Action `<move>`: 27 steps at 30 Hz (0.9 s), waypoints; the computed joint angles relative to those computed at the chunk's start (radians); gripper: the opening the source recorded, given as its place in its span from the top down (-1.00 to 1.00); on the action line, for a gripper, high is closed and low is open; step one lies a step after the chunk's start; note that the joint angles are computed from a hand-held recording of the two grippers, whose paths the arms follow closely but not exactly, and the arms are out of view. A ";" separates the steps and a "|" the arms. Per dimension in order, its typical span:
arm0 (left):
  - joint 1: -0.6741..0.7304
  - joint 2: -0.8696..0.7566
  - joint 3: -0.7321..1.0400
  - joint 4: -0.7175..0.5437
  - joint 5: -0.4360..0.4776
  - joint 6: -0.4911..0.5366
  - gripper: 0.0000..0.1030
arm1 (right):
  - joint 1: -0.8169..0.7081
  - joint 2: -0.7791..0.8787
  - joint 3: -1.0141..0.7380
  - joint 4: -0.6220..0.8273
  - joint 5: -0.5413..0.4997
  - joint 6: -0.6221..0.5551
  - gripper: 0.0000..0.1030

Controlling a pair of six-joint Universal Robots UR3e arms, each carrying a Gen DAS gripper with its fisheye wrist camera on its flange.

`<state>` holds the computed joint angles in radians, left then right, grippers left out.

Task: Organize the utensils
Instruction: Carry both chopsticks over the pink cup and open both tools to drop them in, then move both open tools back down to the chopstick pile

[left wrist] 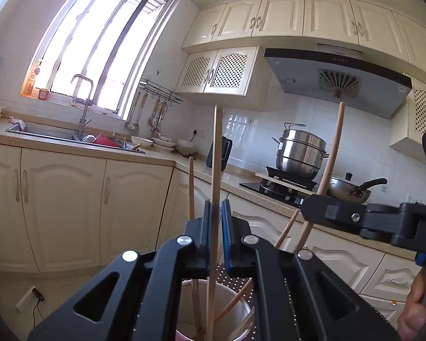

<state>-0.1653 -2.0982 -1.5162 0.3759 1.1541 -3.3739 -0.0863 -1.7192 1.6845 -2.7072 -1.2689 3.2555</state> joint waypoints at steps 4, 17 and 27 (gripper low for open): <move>0.006 0.064 -0.065 0.001 -0.001 0.006 0.40 | 0.027 -0.006 -0.001 0.029 -0.055 0.007 0.82; 0.026 0.365 -0.320 -0.050 -0.004 0.066 0.01 | 0.060 -0.174 0.059 0.108 -0.131 0.041 0.10; 0.025 0.606 -0.476 -0.194 -0.019 0.117 -0.14 | 0.055 -0.392 0.182 0.207 -0.140 0.052 0.10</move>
<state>-0.1405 -1.4926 -1.9918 0.1819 1.1352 -3.2566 -0.0313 -2.1113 1.8666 -2.5002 -1.4090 3.3079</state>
